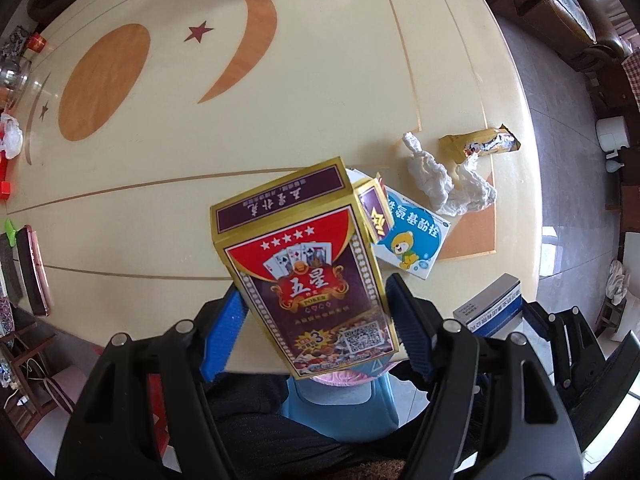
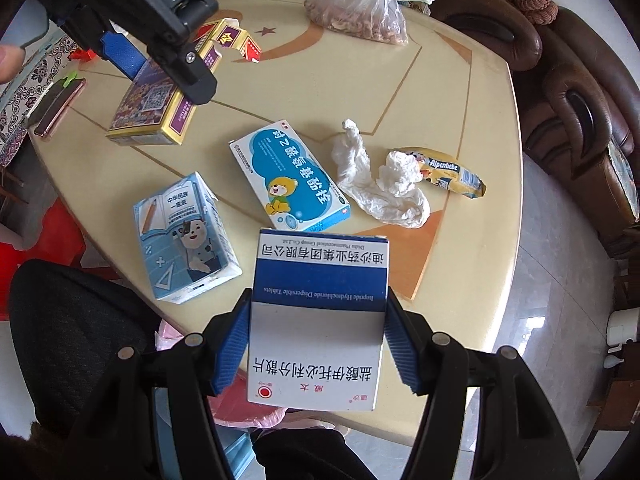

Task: Collect trash
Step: 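Lift the card box and medicine box toward the trash bin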

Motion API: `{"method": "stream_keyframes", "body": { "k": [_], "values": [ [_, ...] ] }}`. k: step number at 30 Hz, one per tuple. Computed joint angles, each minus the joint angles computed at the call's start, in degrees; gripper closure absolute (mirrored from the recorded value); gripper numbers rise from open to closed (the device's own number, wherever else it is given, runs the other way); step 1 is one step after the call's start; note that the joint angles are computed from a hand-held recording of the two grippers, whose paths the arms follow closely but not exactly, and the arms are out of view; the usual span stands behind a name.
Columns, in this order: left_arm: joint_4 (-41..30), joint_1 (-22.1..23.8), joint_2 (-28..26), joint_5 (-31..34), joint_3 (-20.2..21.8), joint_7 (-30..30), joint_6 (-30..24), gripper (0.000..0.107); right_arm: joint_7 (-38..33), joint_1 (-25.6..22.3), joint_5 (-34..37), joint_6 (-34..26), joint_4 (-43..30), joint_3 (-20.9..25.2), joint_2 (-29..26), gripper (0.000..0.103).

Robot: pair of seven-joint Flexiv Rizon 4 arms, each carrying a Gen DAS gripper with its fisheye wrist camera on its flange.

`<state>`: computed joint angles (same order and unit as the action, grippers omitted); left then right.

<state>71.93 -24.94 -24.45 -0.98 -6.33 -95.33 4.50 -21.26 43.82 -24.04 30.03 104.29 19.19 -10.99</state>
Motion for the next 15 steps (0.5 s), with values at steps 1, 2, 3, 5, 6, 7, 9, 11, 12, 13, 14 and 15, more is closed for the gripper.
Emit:
{"method": "stream_keyframes", "body": {
  "k": [1,2,3,5,6,7,9,11,12,13,14,15],
  "values": [
    [1.21,0.13,1.23,-0.08,0.11,0.46,0.54,0.038,0.47,1.29,-0.76,-0.33,-1.45,-0.95,-1.36,0.042],
    [2.26,0.29,2.34,-0.19,0.14,0.90,0.94,0.038,1.45,1.12,-1.59,-0.43,-1.32,-0.22,-1.46,0.042],
    [2.79,0.52,3.05,-0.13,0.15,1.39,1.13,0.038,1.73,1.38,-1.89,-0.74,-1.45,-0.20,-1.29,0.042],
    [4.52,0.87,4.99,-0.03,0.23,1.92,1.47,0.038,2.54,2.28,-2.62,-2.19,-2.46,-0.01,-1.17,0.042],
    [5.78,1.06,5.93,-0.38,0.19,2.02,1.94,0.038,2.98,2.71,-2.89,-2.61,-2.85,0.11,-1.22,0.042],
    [7.34,1.37,7.11,-0.92,0.11,2.67,2.51,0.038,3.33,3.14,-3.17,-3.19,-3.29,0.22,-1.17,0.042],
    [10.10,1.75,9.33,-1.20,-0.04,3.90,3.58,0.038,3.78,3.88,-3.56,-4.41,-4.12,0.43,-1.14,0.042],
    [12.59,1.95,11.62,-0.99,-0.18,4.81,4.67,0.038,4.09,4.44,-4.25,-4.97,-4.76,0.39,-1.50,0.042],
    [13.80,2.16,12.75,-1.11,-0.24,5.48,5.07,0.038,4.36,4.78,-4.43,-5.31,-5.01,0.48,-1.48,0.042],
    [15.33,2.40,13.91,-1.37,-0.25,6.21,5.72,0.038,4.66,5.17,-4.73,-5.62,-5.31,0.57,-1.50,0.042],
    [16.68,2.55,14.89,-1.52,-0.31,6.58,6.31,0.038,5.07,5.58,-5.06,-5.95,-5.55,0.65,-1.52,0.042],
    [18.16,2.67,16.12,-1.62,-0.34,6.98,6.84,0.038,5.48,5.99,-5.33,-6.35,-5.70,0.77,-1.45,0.042]
  ]
}}
